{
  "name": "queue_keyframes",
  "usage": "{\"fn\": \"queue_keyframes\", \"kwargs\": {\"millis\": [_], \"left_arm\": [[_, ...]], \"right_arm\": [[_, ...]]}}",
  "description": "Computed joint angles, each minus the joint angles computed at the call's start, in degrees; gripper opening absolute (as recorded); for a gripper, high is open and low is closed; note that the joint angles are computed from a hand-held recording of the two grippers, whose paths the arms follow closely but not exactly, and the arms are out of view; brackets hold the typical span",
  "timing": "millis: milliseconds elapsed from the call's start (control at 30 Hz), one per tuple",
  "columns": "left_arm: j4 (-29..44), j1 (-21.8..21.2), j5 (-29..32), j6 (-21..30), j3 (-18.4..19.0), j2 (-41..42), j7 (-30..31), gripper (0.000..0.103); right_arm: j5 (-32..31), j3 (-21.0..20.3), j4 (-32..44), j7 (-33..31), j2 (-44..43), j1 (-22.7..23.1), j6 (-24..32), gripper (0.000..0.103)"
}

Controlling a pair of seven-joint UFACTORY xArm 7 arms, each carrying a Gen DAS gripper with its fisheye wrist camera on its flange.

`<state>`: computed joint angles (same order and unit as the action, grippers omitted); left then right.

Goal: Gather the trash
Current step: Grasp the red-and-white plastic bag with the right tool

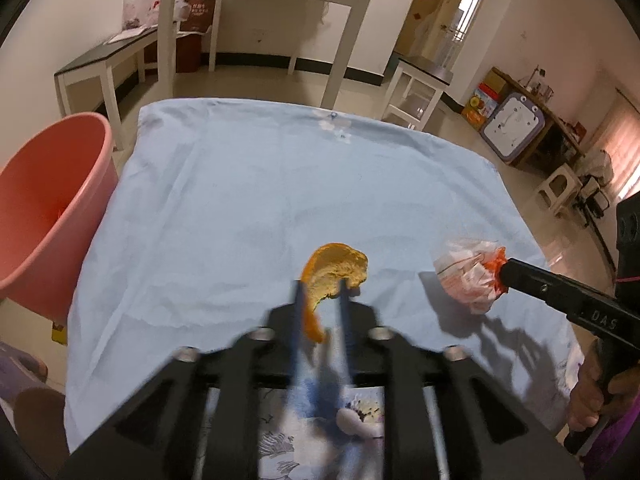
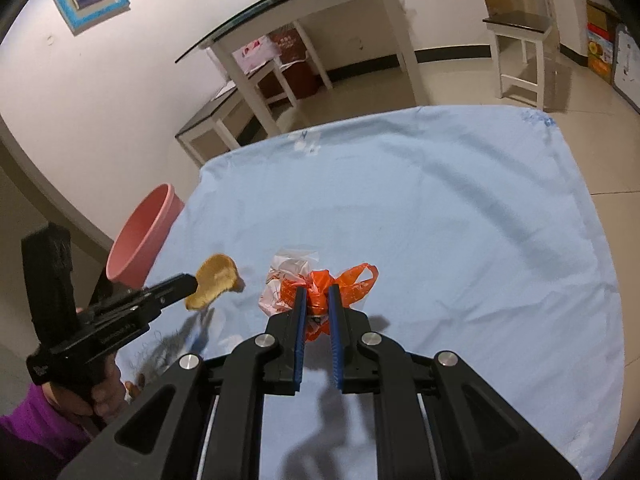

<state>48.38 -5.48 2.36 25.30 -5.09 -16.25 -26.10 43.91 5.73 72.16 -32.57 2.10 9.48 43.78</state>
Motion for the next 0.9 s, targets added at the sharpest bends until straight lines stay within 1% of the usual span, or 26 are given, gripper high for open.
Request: {"fn": "queue_keyframes", "kwargs": {"millis": [200, 300, 333, 367, 433, 467, 533, 633, 700, 733, 800, 900], "left_arm": [[0.4, 0.4, 1.0, 1.6, -0.2, 1.0, -0.9, 0.031], [0.5, 0.8, 1.7, 2.0, -0.2, 1.3, -1.9, 0.031], [0.8, 1.1, 2.2, 2.6, -0.3, 1.7, -2.6, 0.031], [1.1, 1.3, 2.7, 3.0, -0.5, 2.0, -3.2, 0.031], [1.4, 1.2, 2.7, 3.5, -0.3, 2.6, -3.8, 0.031], [1.7, 1.2, 2.6, 3.9, -0.2, 3.0, -4.2, 0.03], [1.2, 1.1, 2.5, 2.6, 0.0, 3.0, -4.7, 0.03], [1.0, 1.1, 3.2, 2.0, -0.1, 3.1, -4.9, 0.03], [0.9, 1.1, 3.9, 1.6, -0.2, 3.0, -4.9, 0.025], [0.9, 1.2, 4.7, 1.8, -0.5, 3.1, -5.1, 0.024], [0.7, 1.1, 5.1, 1.2, -0.5, 2.8, -5.0, 0.018], [0.2, 1.2, 5.7, 0.5, -0.6, 2.3, -5.3, 0.015]], "right_arm": [[-1.8, 0.2, 0.1, 0.2, 0.5, 0.2, 0.5, 0.011], [-2.6, 0.3, 0.1, 0.0, 0.5, 0.3, 0.5, 0.019], [-2.8, 0.4, 0.3, 0.2, 0.6, 0.4, 0.7, 0.025], [-3.1, 0.4, 0.4, 0.3, 0.8, 0.4, 1.0, 0.027], [-3.8, 0.5, 0.3, 0.6, 0.8, 0.4, 0.8, 0.029], [-4.0, 0.5, 0.2, 0.5, 0.8, 0.5, 0.6, 0.032], [-4.8, 0.6, -0.1, 0.7, 0.7, 0.7, -0.1, 0.037], [-5.0, 0.6, 0.0, 1.0, 0.9, 0.7, -0.1, 0.038], [-5.3, 0.7, -0.2, 1.4, 1.1, 0.7, -0.3, 0.041], [-5.5, 0.7, -0.2, 1.5, 1.2, 0.8, -0.4, 0.041], [-5.1, 0.7, -0.4, 1.5, 1.3, 0.7, -0.4, 0.042], [-4.9, 0.9, -0.7, 1.2, 1.2, 0.8, -0.9, 0.042]]}}
